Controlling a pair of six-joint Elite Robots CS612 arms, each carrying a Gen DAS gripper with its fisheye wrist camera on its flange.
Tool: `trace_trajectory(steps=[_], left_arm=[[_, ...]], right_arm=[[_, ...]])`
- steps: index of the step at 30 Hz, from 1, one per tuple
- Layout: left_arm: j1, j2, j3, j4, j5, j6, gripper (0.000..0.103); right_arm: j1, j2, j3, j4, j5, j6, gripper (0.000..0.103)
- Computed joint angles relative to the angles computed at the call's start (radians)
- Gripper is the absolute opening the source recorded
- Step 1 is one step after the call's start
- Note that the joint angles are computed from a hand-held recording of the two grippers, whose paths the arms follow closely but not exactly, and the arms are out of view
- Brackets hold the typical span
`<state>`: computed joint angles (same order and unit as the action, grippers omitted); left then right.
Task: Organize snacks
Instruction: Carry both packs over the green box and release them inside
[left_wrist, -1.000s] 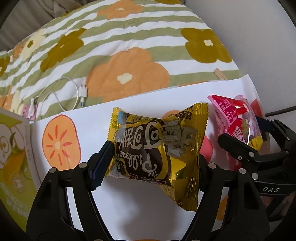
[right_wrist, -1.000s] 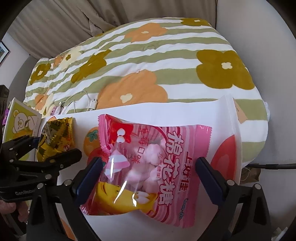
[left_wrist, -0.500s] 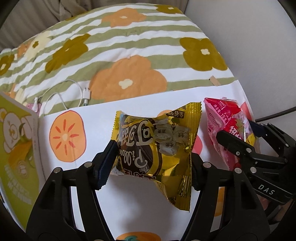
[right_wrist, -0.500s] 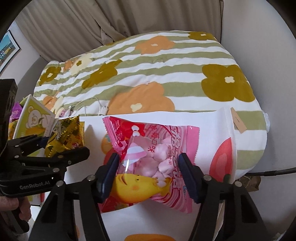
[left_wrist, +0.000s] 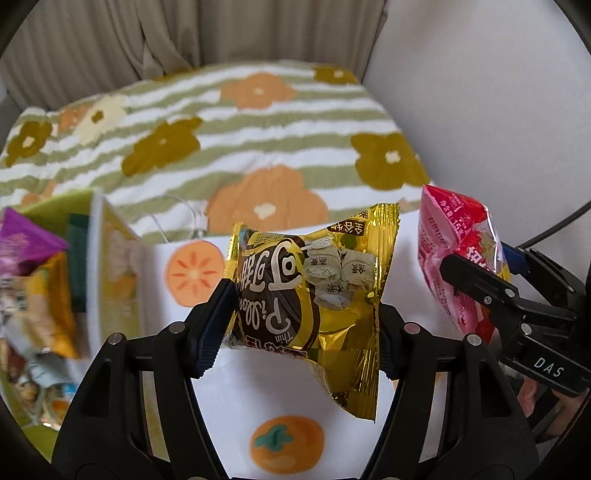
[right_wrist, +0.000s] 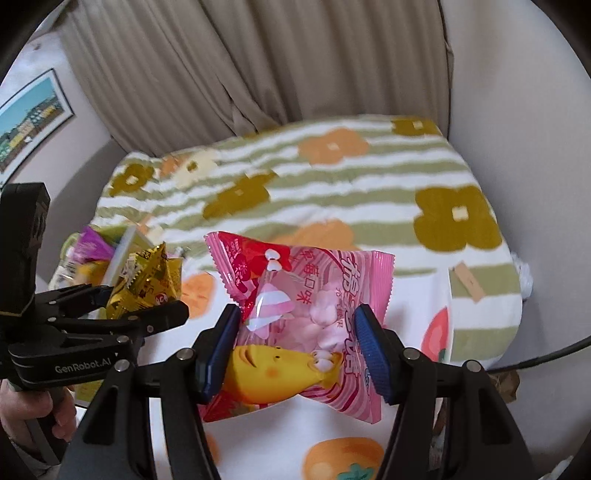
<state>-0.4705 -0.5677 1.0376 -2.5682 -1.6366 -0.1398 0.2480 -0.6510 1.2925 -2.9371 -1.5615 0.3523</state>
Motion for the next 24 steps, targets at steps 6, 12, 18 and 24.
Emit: trace_trajectory(steps=[6, 12, 18, 24], left_arm=[[0.044, -0.118, 0.172, -0.157, 0.004, 0.019, 0.063], [0.104, -0.213, 0.313, -0.253, 0.047, 0.051, 0.063], [0.174, -0.259, 0.396, -0.283, 0.091, 0.098, 0.063], [0.222, -0.249, 0.412, -0.242, 0.088, 0.149, 0.063]], right_arm=[[0.052, -0.020, -0.013, -0.077, 0.006, 0.000, 0.059], [0.119, 0.004, -0.086, -0.090, 0.011, 0.029, 0.059], [0.184, 0.054, -0.192, -0.055, -0.012, 0.072, 0.059], [0.228, 0.113, -0.293, 0.015, -0.025, 0.121, 0.059]])
